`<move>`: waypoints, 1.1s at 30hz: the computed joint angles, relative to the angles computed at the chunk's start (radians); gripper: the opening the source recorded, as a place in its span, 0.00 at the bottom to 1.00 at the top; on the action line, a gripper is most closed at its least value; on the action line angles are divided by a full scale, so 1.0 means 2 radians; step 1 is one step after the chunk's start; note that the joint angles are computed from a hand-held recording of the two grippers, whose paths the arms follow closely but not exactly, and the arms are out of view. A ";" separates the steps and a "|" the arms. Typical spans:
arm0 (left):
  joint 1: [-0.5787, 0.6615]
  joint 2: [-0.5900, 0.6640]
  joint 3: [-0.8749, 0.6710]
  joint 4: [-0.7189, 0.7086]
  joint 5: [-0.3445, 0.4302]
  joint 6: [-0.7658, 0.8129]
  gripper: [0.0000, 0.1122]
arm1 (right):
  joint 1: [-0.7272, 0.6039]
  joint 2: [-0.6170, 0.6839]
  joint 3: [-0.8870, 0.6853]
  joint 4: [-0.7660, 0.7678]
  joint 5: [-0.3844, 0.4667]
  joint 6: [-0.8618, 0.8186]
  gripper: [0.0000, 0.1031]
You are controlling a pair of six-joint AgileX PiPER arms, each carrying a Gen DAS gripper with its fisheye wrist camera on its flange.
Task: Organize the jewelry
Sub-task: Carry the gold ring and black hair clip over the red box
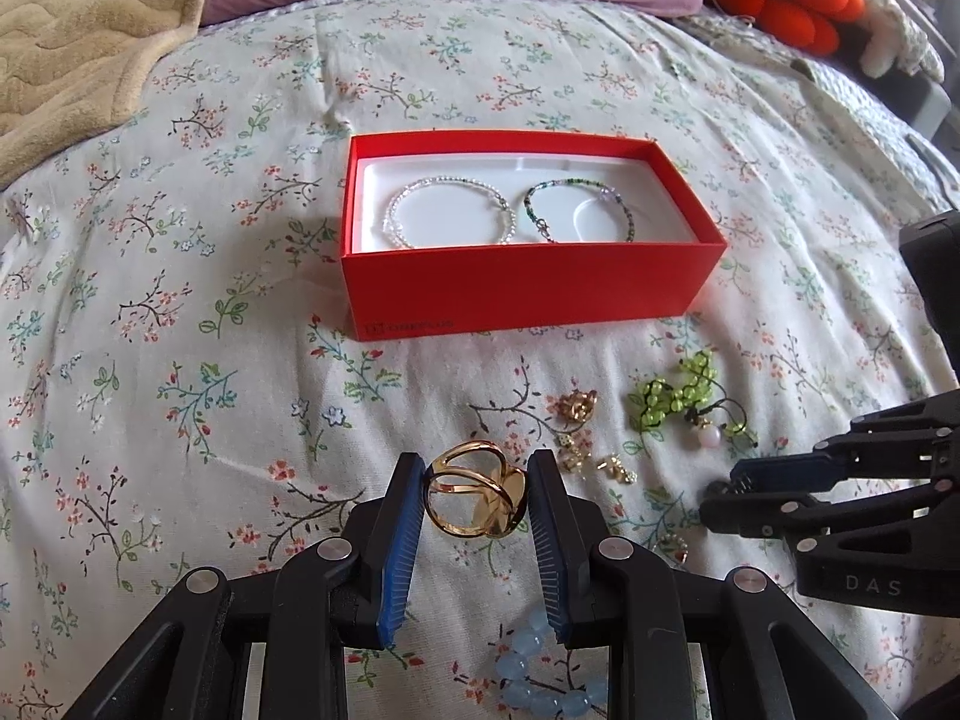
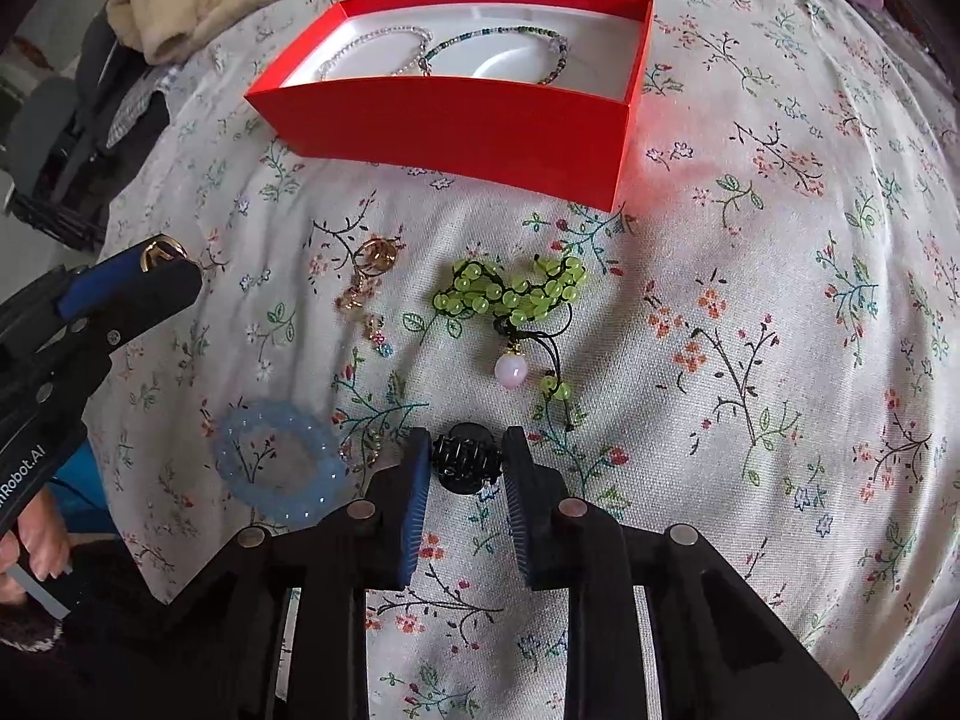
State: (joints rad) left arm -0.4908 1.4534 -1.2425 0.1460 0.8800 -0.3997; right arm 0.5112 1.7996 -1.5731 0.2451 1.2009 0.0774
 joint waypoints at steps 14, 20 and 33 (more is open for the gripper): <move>0.011 0.014 -0.049 -0.006 0.005 -0.013 0.26 | -0.017 -0.017 -0.052 0.027 0.007 0.003 0.25; 0.026 0.043 -0.094 -0.028 0.004 -0.021 0.26 | -0.038 -0.006 -0.095 0.040 0.007 0.019 0.25; 0.062 0.127 -0.171 -0.069 -0.021 -0.046 0.26 | -0.061 0.056 -0.178 0.061 -0.016 0.070 0.25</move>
